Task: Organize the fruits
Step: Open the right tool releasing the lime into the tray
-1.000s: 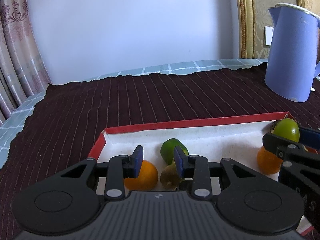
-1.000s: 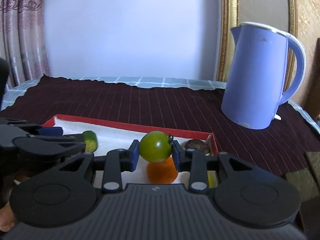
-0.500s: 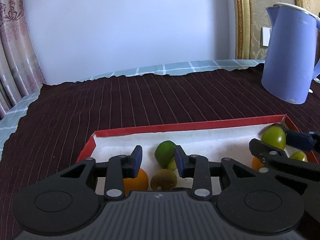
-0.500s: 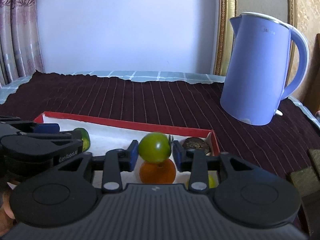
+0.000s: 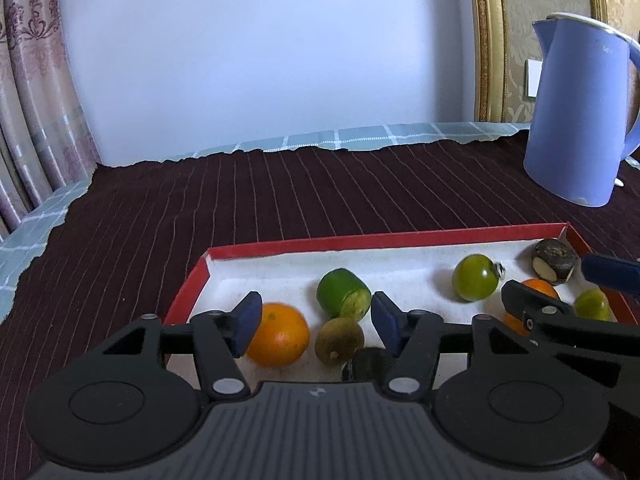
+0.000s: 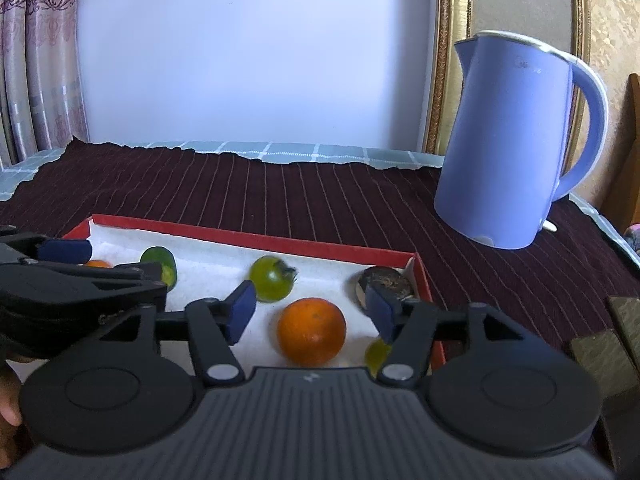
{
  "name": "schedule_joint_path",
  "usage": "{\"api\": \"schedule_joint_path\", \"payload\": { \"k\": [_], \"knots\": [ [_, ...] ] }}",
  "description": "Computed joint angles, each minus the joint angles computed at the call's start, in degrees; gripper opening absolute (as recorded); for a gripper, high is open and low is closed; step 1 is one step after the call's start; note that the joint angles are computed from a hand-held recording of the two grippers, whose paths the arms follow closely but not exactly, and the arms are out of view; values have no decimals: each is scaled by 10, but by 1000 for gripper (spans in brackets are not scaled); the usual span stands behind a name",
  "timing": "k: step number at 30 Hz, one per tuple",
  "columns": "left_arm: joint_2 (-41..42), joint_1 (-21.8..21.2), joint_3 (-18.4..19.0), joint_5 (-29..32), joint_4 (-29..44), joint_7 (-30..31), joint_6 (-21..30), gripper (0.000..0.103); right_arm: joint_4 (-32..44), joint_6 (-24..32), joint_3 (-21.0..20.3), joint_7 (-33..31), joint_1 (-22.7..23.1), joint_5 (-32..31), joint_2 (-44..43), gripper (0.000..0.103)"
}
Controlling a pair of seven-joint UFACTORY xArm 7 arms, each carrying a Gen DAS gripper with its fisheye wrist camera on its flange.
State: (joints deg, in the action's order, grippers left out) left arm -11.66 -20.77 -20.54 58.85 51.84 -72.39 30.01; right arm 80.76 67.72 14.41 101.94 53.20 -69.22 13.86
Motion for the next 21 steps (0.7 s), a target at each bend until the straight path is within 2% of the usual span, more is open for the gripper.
{"api": "schedule_joint_path", "payload": {
  "k": [2,4,7,10,21],
  "knots": [
    [-12,-1,-1,-3,-10,-3,-1,59,-2,6,2,2,4,-2,-3,66],
    [-26,0,-3,-11,-22,-3,3,61,-7,13,6,5,8,-6,-8,74],
    [-52,5,-11,-22,-43,-7,2,68,-14,27,13,13,17,-14,-13,78],
    [-79,15,-23,-29,-63,-12,1,68,-18,39,21,20,24,-19,-17,85],
    [-166,47,-60,-92,-130,13,-24,68,-21,80,39,31,55,-26,-17,97]
  ]
}}
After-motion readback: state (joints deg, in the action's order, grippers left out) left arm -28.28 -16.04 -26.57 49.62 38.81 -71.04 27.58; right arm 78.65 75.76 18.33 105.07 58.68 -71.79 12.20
